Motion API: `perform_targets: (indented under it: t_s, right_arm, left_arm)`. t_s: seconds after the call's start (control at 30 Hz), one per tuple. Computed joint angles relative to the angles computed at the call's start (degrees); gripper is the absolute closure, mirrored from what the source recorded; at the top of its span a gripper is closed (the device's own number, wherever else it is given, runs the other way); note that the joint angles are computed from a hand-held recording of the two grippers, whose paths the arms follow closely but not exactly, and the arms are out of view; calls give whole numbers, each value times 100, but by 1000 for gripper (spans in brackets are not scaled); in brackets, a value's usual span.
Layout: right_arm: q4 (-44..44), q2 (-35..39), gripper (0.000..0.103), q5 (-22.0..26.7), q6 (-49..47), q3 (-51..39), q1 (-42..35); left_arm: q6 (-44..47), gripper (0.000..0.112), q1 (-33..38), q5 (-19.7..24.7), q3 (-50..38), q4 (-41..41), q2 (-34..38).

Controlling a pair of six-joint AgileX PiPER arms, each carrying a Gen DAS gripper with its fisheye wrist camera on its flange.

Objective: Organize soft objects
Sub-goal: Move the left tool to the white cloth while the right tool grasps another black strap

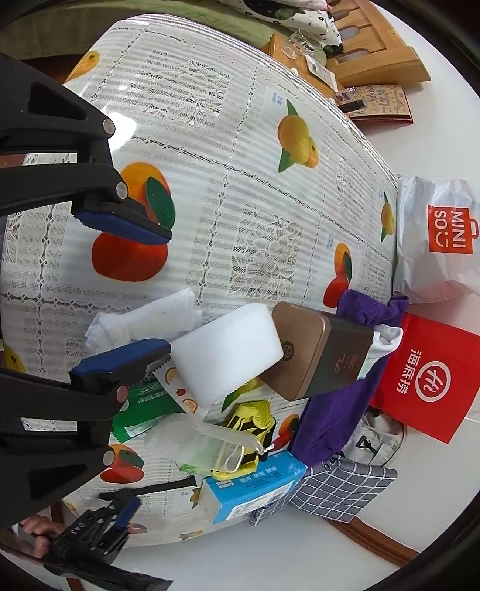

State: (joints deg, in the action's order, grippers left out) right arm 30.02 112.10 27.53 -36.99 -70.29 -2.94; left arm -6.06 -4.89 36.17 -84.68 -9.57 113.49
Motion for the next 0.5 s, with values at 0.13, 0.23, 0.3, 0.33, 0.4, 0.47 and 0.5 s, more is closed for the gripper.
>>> perform_targets:
  t_s: [0.13,0.23,0.3,0.33,0.4,0.47,0.5]
  right_arm:
    - [1144,252,63,-329,-971,-92,-29]
    - [771,331,63,-874,-752,-87,239]
    - [517,339,66,-1048,-559,-68,337]
    - [628,352,70,-1031,-666,-81,308]
    - [557,390,82,-1027,-507,-151,261]
    - [805,441,82,-826,-728,-260,169]
    - [772,433,83,-826,-718,-257,168]
  left_arm:
    - [-27,62,-59,37,0,87,10]
    - [52,59,-83,78,10,73,15]
    - [269,55,-77,69,71,-122,-6]
    - [399,51,-79,77,81,-219,0]
    - [550,48,-127,99,84,-312,39]
    - [220,48,-278,185,-29,57,164]
    - [69,48,-350,238,-102,228,248]
